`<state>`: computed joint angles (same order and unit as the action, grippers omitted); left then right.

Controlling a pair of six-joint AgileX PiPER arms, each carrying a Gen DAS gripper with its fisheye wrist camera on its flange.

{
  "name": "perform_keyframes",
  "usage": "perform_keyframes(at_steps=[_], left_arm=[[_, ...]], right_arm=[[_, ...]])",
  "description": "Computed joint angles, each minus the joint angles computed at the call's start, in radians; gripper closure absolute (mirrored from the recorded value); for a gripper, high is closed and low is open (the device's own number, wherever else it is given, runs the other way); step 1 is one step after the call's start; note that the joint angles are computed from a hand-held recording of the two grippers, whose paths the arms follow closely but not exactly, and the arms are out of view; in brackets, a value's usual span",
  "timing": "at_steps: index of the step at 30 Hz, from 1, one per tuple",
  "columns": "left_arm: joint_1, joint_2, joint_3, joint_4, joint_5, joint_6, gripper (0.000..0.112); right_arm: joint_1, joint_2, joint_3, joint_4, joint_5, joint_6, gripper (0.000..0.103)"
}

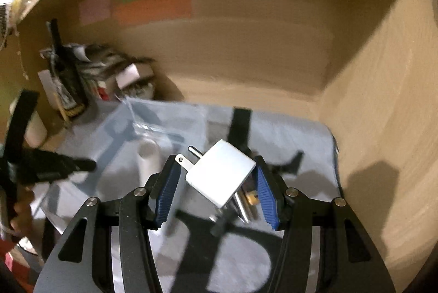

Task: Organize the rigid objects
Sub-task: 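Grasp the white plug adapter on the mat with the right gripper, then carry the plug adapter into the box and open the right gripper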

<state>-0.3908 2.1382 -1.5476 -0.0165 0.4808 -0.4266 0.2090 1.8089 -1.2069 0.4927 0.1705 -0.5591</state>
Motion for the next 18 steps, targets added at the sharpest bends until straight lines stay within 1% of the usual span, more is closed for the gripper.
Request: perform_keyframes(at_steps=[2,5,8,15,18], left_arm=[[0.001,0.0,0.0,-0.003,0.0,0.003,0.1],[0.001,0.0,0.001,-0.002,-0.001,0.001,0.1],[0.001,0.0,0.001,-0.002,-0.001,0.001,0.1],[0.0,-0.001,0.002,0.0,-0.002,-0.001,0.1],[0.0,-0.002,0.004,-0.004,-0.003,0.002,0.1]], right_arm=[[0.015,0.013,-0.029,0.081,0.006,-0.083,0.053],[0.045,0.036,-0.072,0.072,0.015,-0.078,0.052],[0.07,0.077,-0.133,0.056,0.05,-0.07,0.052],[0.135,0.201,-0.296,-0.103,0.173,0.043,0.052],[0.152,0.262,-0.38,-0.152,0.253,0.083,0.052]])
